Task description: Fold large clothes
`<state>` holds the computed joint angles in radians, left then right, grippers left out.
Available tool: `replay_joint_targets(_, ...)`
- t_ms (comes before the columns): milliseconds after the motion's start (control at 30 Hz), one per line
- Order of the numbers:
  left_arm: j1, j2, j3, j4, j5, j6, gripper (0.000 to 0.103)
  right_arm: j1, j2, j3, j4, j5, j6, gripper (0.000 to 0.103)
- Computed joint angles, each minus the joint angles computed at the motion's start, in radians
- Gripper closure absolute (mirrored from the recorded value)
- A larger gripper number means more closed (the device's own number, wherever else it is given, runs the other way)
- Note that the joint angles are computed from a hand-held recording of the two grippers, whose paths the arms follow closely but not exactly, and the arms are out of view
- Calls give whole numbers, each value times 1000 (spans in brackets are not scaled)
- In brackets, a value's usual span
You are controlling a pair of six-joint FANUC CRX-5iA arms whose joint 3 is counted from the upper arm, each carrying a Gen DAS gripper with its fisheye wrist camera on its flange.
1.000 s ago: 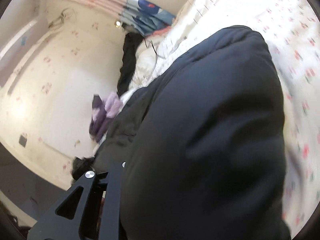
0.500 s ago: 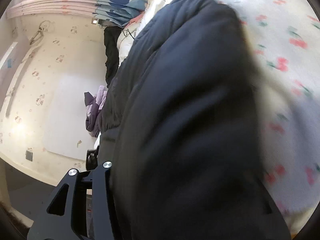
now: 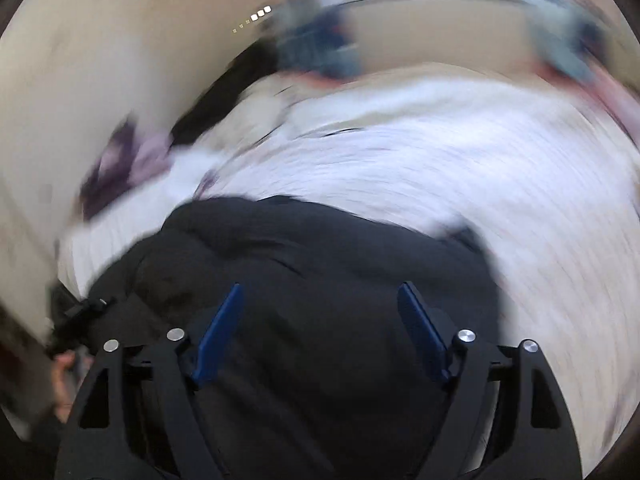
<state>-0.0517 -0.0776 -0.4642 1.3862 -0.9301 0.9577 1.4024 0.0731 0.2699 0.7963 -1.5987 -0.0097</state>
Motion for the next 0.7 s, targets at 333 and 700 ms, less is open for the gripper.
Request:
replay_joint_targets(333, 23, -30, -10, -32, -28, -29, 66, -312, 316, 312, -292, -44, 376, 19)
replay_joint_targets(700, 32, 4, 4, 0, -39, 89, 49, -171, 335, 312, -246, -99, 435, 18)
